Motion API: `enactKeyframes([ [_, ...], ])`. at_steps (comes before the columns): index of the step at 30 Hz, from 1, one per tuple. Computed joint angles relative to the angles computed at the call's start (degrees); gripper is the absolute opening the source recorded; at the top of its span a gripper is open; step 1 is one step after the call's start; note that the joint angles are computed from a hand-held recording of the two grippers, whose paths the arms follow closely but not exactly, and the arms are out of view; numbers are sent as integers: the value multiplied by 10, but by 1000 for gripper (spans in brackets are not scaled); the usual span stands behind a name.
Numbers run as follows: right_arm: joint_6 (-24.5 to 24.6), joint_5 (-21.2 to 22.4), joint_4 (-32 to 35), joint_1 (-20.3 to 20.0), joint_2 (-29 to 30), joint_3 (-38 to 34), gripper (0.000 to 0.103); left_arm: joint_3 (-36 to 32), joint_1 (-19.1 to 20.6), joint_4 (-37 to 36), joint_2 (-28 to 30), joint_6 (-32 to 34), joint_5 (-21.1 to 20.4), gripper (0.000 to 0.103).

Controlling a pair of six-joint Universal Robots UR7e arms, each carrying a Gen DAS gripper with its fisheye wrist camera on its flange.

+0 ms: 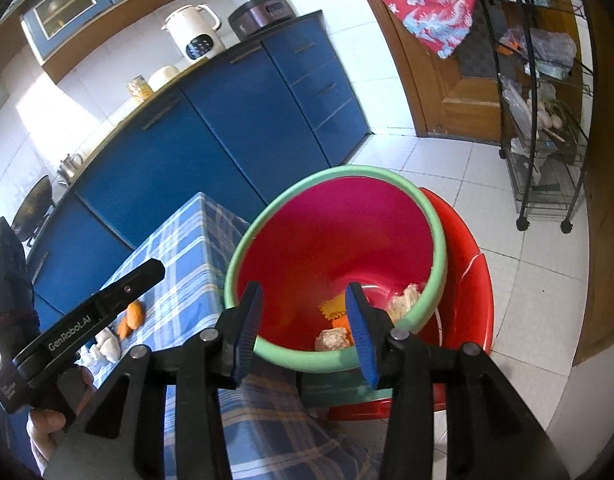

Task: Collect trash
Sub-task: 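Move both tools back over the table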

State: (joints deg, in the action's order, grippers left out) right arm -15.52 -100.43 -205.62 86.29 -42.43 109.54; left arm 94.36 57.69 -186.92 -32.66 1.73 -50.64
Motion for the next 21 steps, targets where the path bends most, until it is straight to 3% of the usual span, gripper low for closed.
enactKeyframes([
  [21,-42,9,7,59,27,7,48,134,11,-61,-120,-58,131,49],
])
